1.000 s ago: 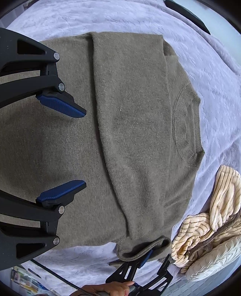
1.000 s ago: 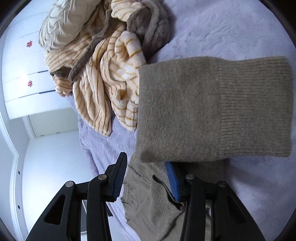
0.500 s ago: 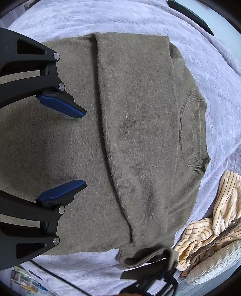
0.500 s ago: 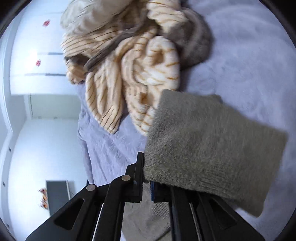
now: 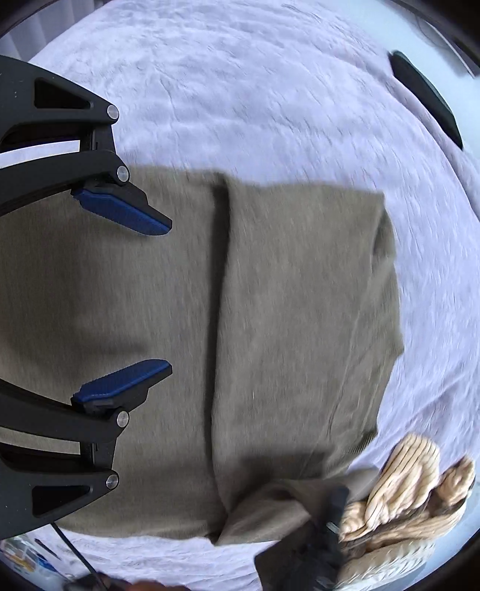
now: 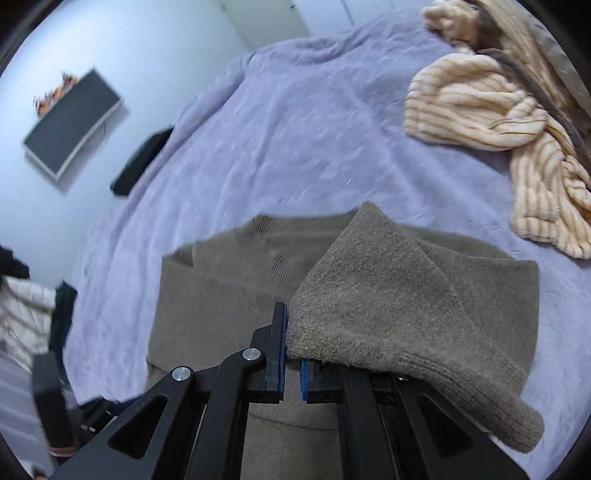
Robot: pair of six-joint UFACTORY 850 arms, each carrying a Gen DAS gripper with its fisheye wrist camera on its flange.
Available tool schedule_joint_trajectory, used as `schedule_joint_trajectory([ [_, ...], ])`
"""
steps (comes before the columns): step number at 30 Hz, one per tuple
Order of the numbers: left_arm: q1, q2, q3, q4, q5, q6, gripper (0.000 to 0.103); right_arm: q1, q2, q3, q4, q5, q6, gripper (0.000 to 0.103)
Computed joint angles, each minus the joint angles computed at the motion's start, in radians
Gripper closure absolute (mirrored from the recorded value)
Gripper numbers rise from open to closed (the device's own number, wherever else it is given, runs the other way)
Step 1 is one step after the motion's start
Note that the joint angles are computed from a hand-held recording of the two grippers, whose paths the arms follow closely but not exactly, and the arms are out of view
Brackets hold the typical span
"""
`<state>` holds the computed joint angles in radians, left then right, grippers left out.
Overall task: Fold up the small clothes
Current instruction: 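Lay the sleeve cuff flat over the body with the right tool, then open the right tool and release the folded sleeve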
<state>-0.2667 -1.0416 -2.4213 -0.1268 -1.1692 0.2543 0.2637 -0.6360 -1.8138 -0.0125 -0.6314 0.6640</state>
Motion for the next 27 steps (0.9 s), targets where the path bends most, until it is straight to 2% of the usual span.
schedule_joint_trajectory([
  [2, 0.022, -0.012, -0.017, 0.006, -0.009, -0.006, 0.033, 0.044, -0.108, -0.112, -0.036, -0.118, -0.028, 0.097],
  [3, 0.032, -0.02, -0.029, 0.008, -0.014, -0.008, 0.033, 0.069, -0.17, -0.189, -0.078, -0.202, -0.028, 0.097],
  [4, 0.044, -0.031, -0.046, 0.007, -0.02, -0.007, 0.033, 0.087, -0.208, -0.231, -0.11, -0.257, -0.028, 0.094],
  [7, 0.069, -0.066, -0.103, -0.003, -0.043, 0.003, 0.033, 0.145, -0.263, -0.298, -0.265, -0.369, 0.01, 0.087],
  [8, 0.074, -0.058, -0.085, -0.01, -0.033, 0.01, 0.033, 0.153, -0.269, -0.311, -0.28, -0.389, 0.009, 0.086],
  [9, 0.078, -0.057, -0.079, -0.017, -0.028, 0.016, 0.033, 0.154, -0.26, -0.305, -0.266, -0.382, 0.01, 0.078],
  [12, 0.09, -0.093, -0.142, -0.039, -0.064, 0.027, 0.033, 0.115, -0.14, -0.135, -0.168, -0.22, 0.142, 0.051],
  [13, 0.096, -0.095, -0.147, -0.056, -0.069, 0.035, 0.033, 0.099, -0.089, -0.054, -0.137, -0.142, 0.225, 0.048],
  [17, 0.106, -0.091, -0.144, -0.079, -0.072, 0.069, 0.033, 0.034, 0.103, 0.287, 0.031, 0.238, 0.603, 0.048],
  [18, 0.116, -0.077, -0.123, -0.083, -0.071, 0.085, 0.033, 0.023, 0.139, 0.365, 0.056, 0.34, 0.707, 0.054],
  [19, 0.12, -0.078, -0.122, -0.082, -0.075, 0.092, 0.033, 0.022, 0.156, 0.406, 0.04, 0.399, 0.811, 0.08],
  [20, 0.125, -0.076, -0.122, -0.082, -0.078, 0.099, 0.033, 0.021, 0.167, 0.427, 0.033, 0.417, 0.878, 0.092],
  [21, 0.126, -0.066, -0.105, -0.081, -0.07, 0.101, 0.033, 0.021, 0.161, 0.415, -0.006, 0.393, 0.903, 0.095],
  [23, 0.136, -0.038, -0.059, -0.083, -0.049, 0.115, 0.033, 0.036, 0.11, 0.296, -0.11, 0.239, 0.827, 0.095],
  [25, 0.14, -0.029, -0.044, -0.079, -0.039, 0.115, 0.033, 0.072, 0.01, 0.094, -0.189, 0.042, 0.622, 0.095],
  [27, 0.14, -0.038, -0.053, -0.071, -0.042, 0.103, 0.033, 0.123, -0.108, -0.115, -0.277, -0.101, 0.412, 0.095],
])
